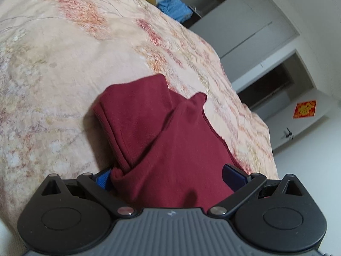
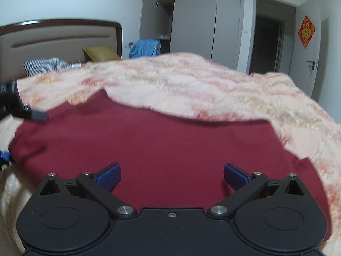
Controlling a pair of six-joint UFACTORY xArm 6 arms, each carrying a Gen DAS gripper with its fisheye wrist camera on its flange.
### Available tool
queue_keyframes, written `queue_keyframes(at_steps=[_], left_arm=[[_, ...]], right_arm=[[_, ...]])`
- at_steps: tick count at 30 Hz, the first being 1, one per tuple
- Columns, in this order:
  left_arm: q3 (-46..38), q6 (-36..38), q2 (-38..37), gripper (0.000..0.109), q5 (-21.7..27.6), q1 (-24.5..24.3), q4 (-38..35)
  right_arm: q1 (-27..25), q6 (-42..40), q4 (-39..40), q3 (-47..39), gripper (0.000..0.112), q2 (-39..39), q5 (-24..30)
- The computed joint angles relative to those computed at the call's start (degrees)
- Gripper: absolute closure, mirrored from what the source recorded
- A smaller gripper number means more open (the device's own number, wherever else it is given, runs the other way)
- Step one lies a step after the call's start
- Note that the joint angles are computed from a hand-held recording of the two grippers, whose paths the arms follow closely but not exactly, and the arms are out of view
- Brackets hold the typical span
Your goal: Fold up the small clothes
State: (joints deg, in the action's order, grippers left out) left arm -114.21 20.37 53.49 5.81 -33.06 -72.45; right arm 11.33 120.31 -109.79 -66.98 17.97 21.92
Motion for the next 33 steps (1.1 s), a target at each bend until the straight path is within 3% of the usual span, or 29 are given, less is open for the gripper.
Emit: queue_keyframes(at_steps=[2,6,9,14,16,21,27,31,33], left_arm=[[-0.21,-0.68,0.37,0.014,-1.69,-0.24,0.61],[-0.22,-6.60,1.10,0.033,-4.31,-0.30,5.76],[-0.58,-9.75,1.79,0.043,-5.00,-0.09,8.19],[-2.42,-11.97,3.24,0.049,-4.98,0.08,11.05],[-3.83,-13.35,4.13,0.058,-4.37,0.26,12.37],[-4.91,-30.86,5.75,0.075,-4.17,1.29,30.84],[-2.89,-48.40,4.18,0.086,-4.42,2.54,54.73],[-2.95,-55.35,2.96,0.088,-5.11,2.75,69.19],[-5.24,-55.18,3.29,0.088,-4.43,2.25,73.81]], right_arm=[[-0.11,1.85,-0.60,-0.19,0.010,1.57,-0.10],[1.23,13.20,-9.82,1.20,0.010,2.14,3.80],[1.68,15.32,-11.68,1.60,0.010,2.30,5.34],[2.18,18.45,-14.50,2.17,0.010,2.59,7.33],[2.20,18.69,-14.70,2.32,0.010,2.46,7.42],[1.61,17.66,-13.62,1.74,0.010,2.36,5.63],[0.13,11.89,-9.01,0.34,0.010,2.10,1.13],[-1.74,8.80,-7.06,0.47,0.010,0.44,-3.41],[-2.39,9.87,-8.29,2.21,0.010,-1.64,-3.99]])
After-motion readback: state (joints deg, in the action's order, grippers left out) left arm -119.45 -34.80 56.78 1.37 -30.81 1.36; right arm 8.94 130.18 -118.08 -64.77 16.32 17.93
